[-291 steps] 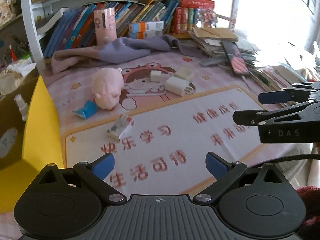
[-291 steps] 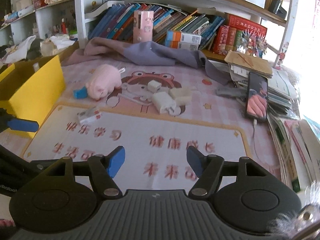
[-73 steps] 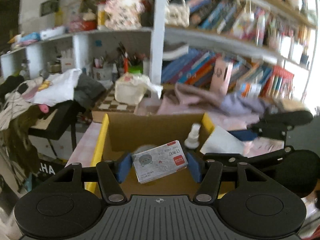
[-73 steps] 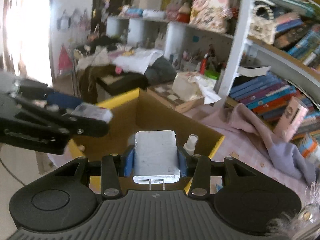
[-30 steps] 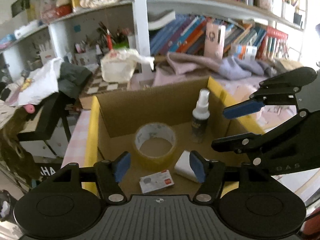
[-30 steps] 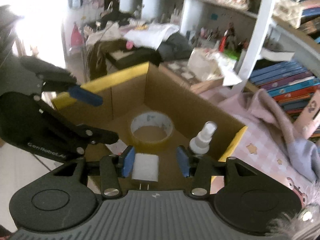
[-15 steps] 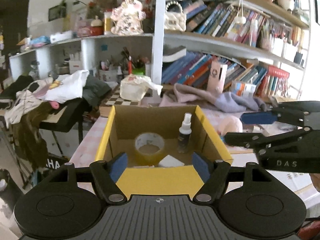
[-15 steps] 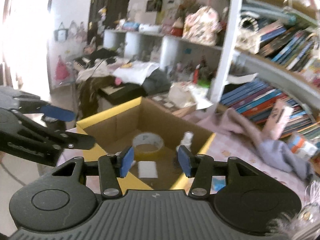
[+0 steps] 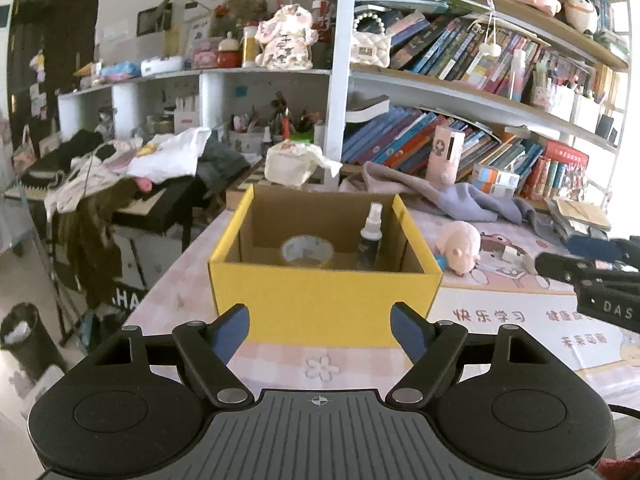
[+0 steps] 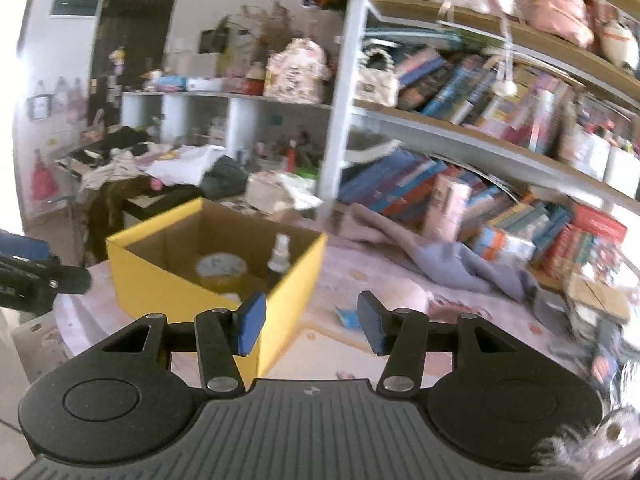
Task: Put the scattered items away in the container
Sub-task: 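Withdraw both tools from the box back toward the remaining items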
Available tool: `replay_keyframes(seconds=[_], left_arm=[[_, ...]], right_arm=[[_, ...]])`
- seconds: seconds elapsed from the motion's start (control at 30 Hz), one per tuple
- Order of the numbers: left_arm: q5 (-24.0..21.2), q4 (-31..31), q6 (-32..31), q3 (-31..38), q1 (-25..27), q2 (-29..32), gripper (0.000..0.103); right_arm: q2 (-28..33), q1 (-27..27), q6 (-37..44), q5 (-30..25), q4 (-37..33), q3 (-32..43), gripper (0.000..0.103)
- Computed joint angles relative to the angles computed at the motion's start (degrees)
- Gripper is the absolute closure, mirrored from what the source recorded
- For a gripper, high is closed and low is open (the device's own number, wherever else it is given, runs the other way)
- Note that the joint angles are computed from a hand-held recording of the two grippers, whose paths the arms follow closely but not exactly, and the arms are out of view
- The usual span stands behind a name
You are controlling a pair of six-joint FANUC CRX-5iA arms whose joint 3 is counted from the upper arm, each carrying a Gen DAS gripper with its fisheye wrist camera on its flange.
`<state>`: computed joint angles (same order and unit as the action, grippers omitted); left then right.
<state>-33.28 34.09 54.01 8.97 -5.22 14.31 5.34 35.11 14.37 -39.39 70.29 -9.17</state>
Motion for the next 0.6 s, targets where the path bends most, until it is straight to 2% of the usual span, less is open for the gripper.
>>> replay_keyframes(seconds=[0.2,0.3,0.47,0.6], left_arm=[[-0.6,2.8,-3.6,-4.0,-0.5,-2.1,0.022],[-2.4,4.0,-6.0,-4.6,-1.0,-2.2,0.019],[-5.4,5.7,-11.3,-4.9,-2.1,-2.0,0.018],[-8.2,6.7,-13.8,-4.4,-2.9,-1.2,0.018]], right_arm=[[-2.1,3.1,-1.3,-5.6,-1.9,-2.8,0.053],[-3.0,4.7,-1.0,-7.6,-3.8,-3.6,0.050],[-3.8,6.7,0.7,-11.0,-9.1,-3.3,0.047],[-4.3,7.7,1.4,-13.7,-10.8,-3.4,0.040]])
